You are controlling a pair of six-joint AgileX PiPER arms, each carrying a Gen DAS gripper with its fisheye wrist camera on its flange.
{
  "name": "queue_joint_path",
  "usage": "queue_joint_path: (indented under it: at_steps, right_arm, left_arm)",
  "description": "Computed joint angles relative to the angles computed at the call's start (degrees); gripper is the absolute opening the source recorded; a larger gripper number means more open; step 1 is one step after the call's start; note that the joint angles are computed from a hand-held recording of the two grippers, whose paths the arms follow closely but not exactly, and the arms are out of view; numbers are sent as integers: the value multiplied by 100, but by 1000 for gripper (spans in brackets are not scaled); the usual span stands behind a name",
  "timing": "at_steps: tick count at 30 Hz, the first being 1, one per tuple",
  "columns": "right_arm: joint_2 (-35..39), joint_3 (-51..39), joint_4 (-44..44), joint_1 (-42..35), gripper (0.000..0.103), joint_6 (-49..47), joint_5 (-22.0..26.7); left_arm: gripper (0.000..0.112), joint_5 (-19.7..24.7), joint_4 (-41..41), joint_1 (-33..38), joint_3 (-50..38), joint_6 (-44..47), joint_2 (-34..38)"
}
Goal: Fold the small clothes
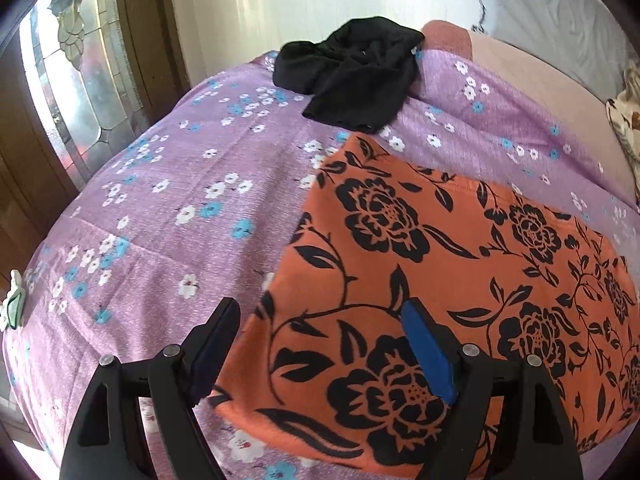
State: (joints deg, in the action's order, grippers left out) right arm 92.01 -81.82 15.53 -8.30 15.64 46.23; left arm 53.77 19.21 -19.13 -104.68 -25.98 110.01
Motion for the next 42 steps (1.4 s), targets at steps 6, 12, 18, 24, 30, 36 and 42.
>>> queue_joint_path:
  at_steps: [6, 12, 18, 24, 30, 36, 42]
  right_arm:
    - [-610, 1128, -120, 743, 40, 414, 118]
    - [-1087, 1565, 229, 633, 39, 404, 124]
    - [-2255, 2756, 1858, -155, 66, -377, 40]
    - [-2771, 3560, 3095, -678, 66, -758, 177]
    - [-2589, 3870, 3840, -807, 68, -1048, 74]
    - [-2158, 4088, 4652, -864, 72, -1491, -261]
    - [-1937, 4268, 5762, -920, 73, -2291, -812]
  left_arm:
    - [84, 461, 140, 34, -36, 212, 251]
    - [86, 444, -304, 280, 105, 481, 7]
    - [86, 363, -1218, 890, 960, 558, -971]
    - [85, 533, -3619, 1835, 1704, 1579, -1366]
    - [84, 549, -5137, 1995, 1888, 2089, -1205]
    - [84, 396, -5738, 1798, 1439, 2103, -606]
    - [84, -299, -5901, 1562, 1450, 1997, -439]
